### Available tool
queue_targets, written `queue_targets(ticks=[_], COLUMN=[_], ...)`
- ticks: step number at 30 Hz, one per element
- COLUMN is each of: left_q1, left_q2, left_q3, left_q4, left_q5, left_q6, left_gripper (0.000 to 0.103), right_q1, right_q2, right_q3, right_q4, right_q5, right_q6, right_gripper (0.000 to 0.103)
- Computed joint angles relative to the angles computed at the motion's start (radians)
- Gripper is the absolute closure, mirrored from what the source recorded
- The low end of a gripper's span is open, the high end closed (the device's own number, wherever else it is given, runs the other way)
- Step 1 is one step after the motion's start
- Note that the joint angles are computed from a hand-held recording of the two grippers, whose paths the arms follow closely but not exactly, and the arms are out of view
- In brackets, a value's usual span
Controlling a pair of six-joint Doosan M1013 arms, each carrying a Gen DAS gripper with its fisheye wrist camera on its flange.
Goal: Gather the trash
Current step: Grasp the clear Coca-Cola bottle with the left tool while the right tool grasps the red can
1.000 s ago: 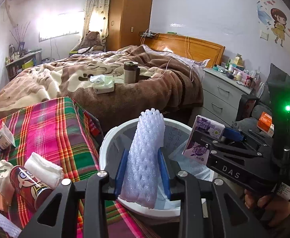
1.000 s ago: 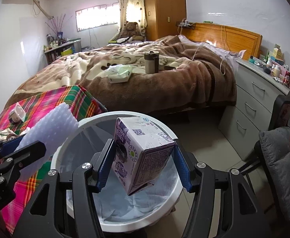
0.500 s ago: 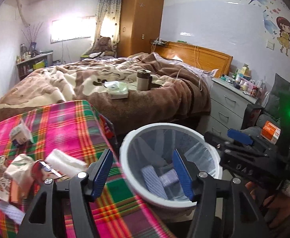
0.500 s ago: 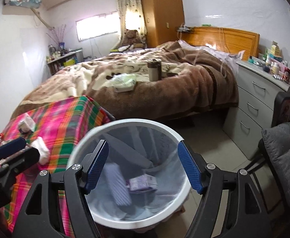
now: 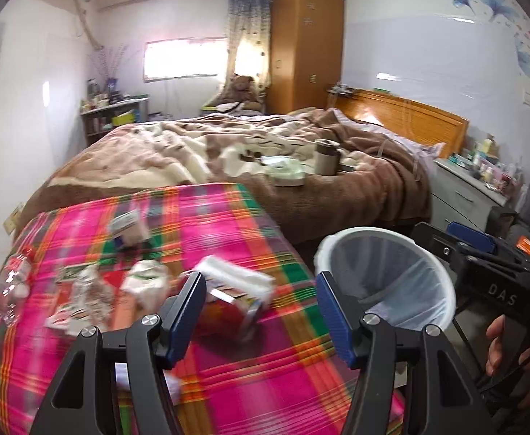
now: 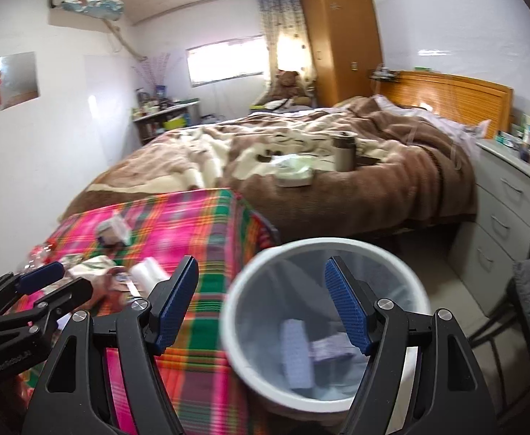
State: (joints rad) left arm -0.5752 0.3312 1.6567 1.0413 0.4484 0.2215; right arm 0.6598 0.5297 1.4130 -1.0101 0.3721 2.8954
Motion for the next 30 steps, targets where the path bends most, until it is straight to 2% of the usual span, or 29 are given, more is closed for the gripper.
queue_targets(ticks=[3, 6, 10, 12, 16, 18, 21, 25, 28, 30], left_q1=[0.016, 0.039, 0.076, 0.095, 0.15, 0.171, 0.207, 0.252, 0.276, 0.293], left_q2=[-0.022, -0.047, -0.071, -0.078, -0.093, -0.096, -0.101, -0.095, -0.081, -0.074], left_q3=[0.034, 0.069, 0.105, 0.114, 0.134, 0.143, 0.155, 0.161, 0.151, 0.148], left_q4=[0.048, 0.101, 0.136, 0.132, 0.101, 0.083, 0.065, 0.011, -0.004, 0.003], left_q5=[0.025, 0.053, 0.107, 0.124, 0.107, 0.104, 0.093, 0.084, 0.125, 0.124], left_q6=[-0.059, -0.135, -0.172, -0.178, -0.165, -0.151, -0.127, -0.094, -0.087, -0.107], left_gripper=[0.04, 0.04, 0.04, 0.04, 0.04, 0.04, 0.04, 0.04, 0.04, 0.04], right_q1=[0.011, 0.02, 0.025, 0.032, 0.043, 0.049, 0.05, 0.055, 0.058, 0.061], right_q2=[0.014, 0.042, 0.073, 0.084, 0.117, 0.128, 0.156, 0.18, 0.196, 0.208], right_q3=[-0.018, -0.058, -0.102, -0.119, -0.171, -0.187, -0.234, -0.27, -0.295, -0.314], right_q4=[0.021, 0.173, 0.398, 0.465, 0.561, 0.565, 0.646, 0.663, 0.664, 0.666], right_q5=[-0.029, -0.041, -0.063, -0.05, -0.008, 0.01, 0.08, 0.131, 0.158, 0.174], right_q6=[-0.04, -0.221, -0.465, -0.545, -0.679, -0.702, -0.797, -0.824, -0.823, -0.828], right_gripper=[0.029, 0.029, 0.029, 0.029, 0.029, 0.029, 0.029, 0.029, 0.029, 0.029])
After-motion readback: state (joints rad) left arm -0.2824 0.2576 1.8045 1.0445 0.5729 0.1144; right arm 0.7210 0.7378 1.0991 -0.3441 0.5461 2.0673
